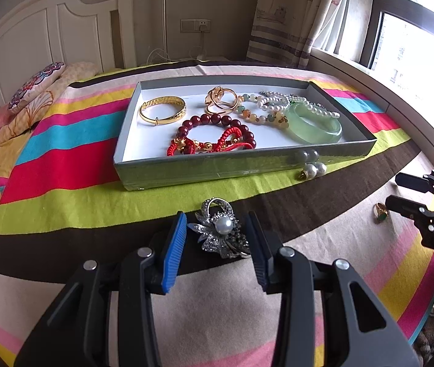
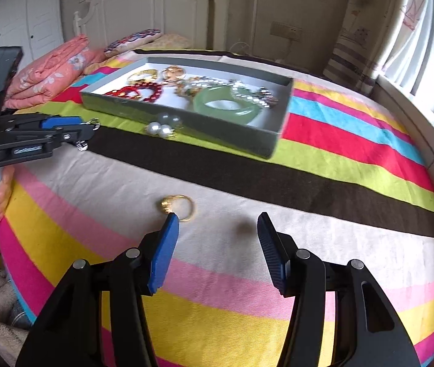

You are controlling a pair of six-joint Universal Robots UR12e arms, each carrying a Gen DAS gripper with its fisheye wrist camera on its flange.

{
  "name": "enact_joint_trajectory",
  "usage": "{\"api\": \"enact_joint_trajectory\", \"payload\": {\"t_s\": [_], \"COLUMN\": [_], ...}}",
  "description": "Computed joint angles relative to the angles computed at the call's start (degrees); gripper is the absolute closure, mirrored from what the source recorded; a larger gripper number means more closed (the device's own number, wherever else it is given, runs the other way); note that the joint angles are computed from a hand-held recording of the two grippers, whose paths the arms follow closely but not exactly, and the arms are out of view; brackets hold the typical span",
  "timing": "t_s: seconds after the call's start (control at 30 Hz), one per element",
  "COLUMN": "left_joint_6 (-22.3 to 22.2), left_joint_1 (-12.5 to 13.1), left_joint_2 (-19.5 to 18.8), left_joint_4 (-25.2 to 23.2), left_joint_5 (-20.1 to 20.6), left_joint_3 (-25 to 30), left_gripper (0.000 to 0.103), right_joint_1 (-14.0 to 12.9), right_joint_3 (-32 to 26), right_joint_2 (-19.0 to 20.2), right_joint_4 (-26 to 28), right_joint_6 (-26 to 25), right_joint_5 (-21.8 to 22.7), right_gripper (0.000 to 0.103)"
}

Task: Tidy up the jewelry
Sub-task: 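Move the left tool to the silver pearl brooch while the right tool approaches the gold ring, then grasp the green-stone gold ring with the right tool while the left tool grasps the silver brooch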

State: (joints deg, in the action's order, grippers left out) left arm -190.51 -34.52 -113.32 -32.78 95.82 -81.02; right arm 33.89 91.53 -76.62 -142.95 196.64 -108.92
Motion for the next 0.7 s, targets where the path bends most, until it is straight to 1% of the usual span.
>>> {"api": "enact_joint_trajectory", "payload": {"t_s": [0.03, 0.1, 0.17, 0.27, 0.4, 0.47, 0.5, 0.57, 0.63, 0.67, 0.7], "left_joint_6": [0.0, -0.2, -0.3, -0.6, -0.6, -0.6, -0.7, -0.8, -0.9, -0.9, -0.9], "left_joint_1": [0.1, 0.1, 0.3, 0.4, 0.4, 0.4, 0.5, 0.5, 0.6, 0.6, 0.6], "left_joint_2": [0.0, 0.0, 0.1, 0.2, 0.3, 0.3, 0.3, 0.3, 0.3, 0.3, 0.3], "left_joint_4": [0.0, 0.2, 0.4, 0.6, 0.6, 0.7, 0.7, 0.8, 0.9, 0.9, 0.9], "left_joint_5": [-0.1, -0.4, -0.8, -1.2, -1.3, -1.4, -1.5, -1.7, -1.8, -1.8, -1.9], "left_joint_3": [0.0, -0.1, -0.2, -0.4, -0.5, -0.5, -0.5, -0.5, -0.5, -0.5, -0.6], "left_gripper": [0.064, 0.064, 0.064, 0.064, 0.064, 0.064, 0.064, 0.064, 0.064, 0.063, 0.063], "right_joint_1": [-0.3, -1.0, -1.3, -1.5, -0.3, 0.3, 0.5, 0.7, 0.6, 0.6, 0.8], "right_joint_3": [-0.1, -0.5, -0.8, -0.4, 0.8, 0.7, 0.4, -0.2, -0.9, -1.3, -1.5], "right_joint_2": [0.2, 0.2, 0.5, 0.0, -1.3, -1.4, -1.3, -0.9, -0.3, 0.1, 0.4], "right_joint_4": [-0.2, 0.8, 1.3, 1.4, -1.0, -1.8, -1.3, 0.0, 0.9, 1.4, 1.0], "right_joint_6": [0.3, 2.8, 4.3, 7.1, 5.6, 3.9, 3.2, 3.2, 4.4, 5.3, 5.7], "right_joint_5": [-0.4, 0.5, -0.5, -0.6, 1.4, 3.6, 5.5, 7.9, 9.6, 9.7, 8.8], "right_gripper": [0.051, 0.051, 0.051, 0.051, 0.051, 0.051, 0.051, 0.051, 0.055, 0.059, 0.06]}}
